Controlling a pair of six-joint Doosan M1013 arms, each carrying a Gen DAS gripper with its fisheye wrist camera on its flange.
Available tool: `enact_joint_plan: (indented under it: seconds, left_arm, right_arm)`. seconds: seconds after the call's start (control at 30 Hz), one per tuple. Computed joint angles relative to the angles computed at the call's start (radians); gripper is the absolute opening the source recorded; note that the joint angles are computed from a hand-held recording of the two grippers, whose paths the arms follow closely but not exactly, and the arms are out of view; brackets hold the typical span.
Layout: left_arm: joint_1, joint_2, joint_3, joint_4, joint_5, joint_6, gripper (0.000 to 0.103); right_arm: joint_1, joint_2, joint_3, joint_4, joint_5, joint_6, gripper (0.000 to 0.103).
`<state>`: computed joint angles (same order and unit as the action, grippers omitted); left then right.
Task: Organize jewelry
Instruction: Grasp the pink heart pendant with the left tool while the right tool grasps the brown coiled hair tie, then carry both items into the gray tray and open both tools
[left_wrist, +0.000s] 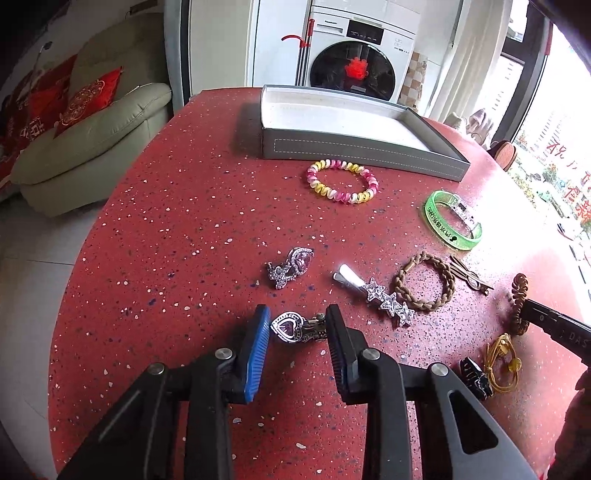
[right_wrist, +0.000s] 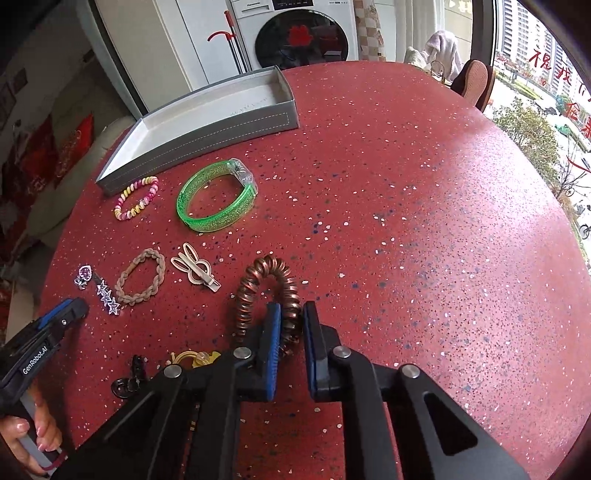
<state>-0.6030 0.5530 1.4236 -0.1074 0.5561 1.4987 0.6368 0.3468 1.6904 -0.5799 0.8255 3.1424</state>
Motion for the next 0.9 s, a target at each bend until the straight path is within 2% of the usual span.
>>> enact_joint_plan:
  seconds: [0.23, 0.47, 0.7, 0.9]
  left_arm:
    - [0.013, -0.024, 0.007, -0.09, 0.005, 0.078, 0.05]
    - [0.021, -0.02, -0.075, -0.153, 0.057, 0.129, 0.05]
    - [0.024, 0.049, -0.26, -0.129, 0.111, 0.121, 0.05]
    - [0.015, 0.17, -0.491, -0.047, 0.196, 0.077, 0.05]
  right_arm:
    - [0.002, -0.028, 0.014, -0.055, -0.052, 0.03, 0.013]
    - [-0.035, -0.048, -0.022, -0.044, -0.102, -0.032, 0.013]
    - [-0.098, -0.02, -0.139, 0.006, -0.081, -0.219, 0.013]
    - [-0.169, 0.036, -0.244, 0.091, -0.1, -0.345, 0.013]
